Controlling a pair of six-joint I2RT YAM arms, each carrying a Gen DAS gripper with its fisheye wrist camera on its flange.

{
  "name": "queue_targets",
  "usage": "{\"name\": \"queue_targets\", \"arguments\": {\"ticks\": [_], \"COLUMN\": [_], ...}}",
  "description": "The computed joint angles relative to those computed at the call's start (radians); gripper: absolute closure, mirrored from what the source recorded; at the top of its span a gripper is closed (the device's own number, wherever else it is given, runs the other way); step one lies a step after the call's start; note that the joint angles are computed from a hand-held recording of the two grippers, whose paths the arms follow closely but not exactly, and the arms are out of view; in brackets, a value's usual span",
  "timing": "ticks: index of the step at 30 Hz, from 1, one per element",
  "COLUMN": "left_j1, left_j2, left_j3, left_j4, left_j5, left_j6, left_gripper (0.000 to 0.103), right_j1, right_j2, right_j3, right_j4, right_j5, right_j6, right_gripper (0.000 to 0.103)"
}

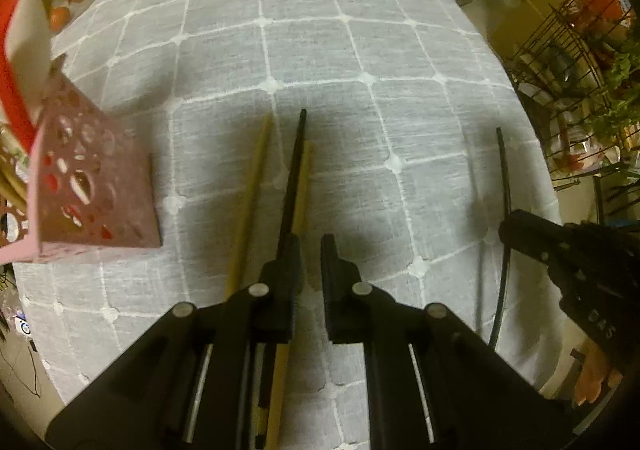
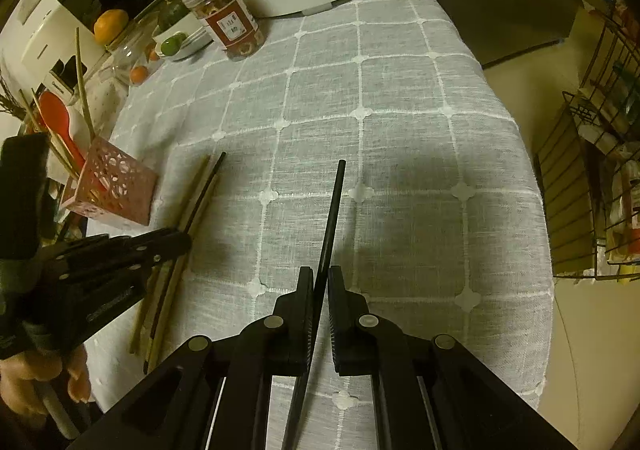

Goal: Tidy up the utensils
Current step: 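Grasp a black chopstick with the right tool while the left tool grasps a wooden chopstick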

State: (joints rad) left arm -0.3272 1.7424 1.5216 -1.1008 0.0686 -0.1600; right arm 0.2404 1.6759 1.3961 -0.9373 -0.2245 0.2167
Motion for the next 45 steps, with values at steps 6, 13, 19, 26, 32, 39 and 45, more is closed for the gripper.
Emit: {"name": "queue_targets", "arguments": {"ticks": [6, 13, 19, 26, 32, 39, 45], "left_j1": [-0.028, -0.058, -0.088, -0.053, 0.017, 0.079, 0.115], "left_j2": [0.038, 0.11, 0.124, -0.101, -0.227, -0.377, -0.415], "left_j3": [0.032, 0.102, 0.139, -0.008, -0.069, -0.169, -0.192], "left_j4": [-0.002, -0.052, -0.077, -0.02, -0.017, 0.007, 0.012], "left_j5": [-0.051, -0.1, -0.141, -0.065, 0.01, 0.089, 0.136], "left_j6": [-0.019, -0.003, -0.002, 0.026, 0.099, 0.164, 0.177], "left_gripper": [0.091, 0.091, 0.096, 0.096, 0.096, 0.096, 0.096], "right_j1": [-0.003, -0.019, -0.016, 0.03, 0.065, 0.039, 0.091], "right_j2": [0.005, 0.016, 0.012, -0.052, -0.076, 0.045, 0.144], "right_j3": [0.001, -0.005, -0.01, 0.004, 0.016, 0.019, 0.081], "right_j4": [0.002, -0.001, 0.005, 0.021, -0.001, -0.006, -0.004], "right_j5": [-0.005, -0.017, -0.016, -0.017, 0.043, 0.114, 0.219], "right_j6": [0.003, 0.009, 0.021, 0.029, 0.027, 0.059, 0.049], "right_gripper": [0.096, 0.096, 0.096, 0.096, 0.094, 0.063, 0.065]}}
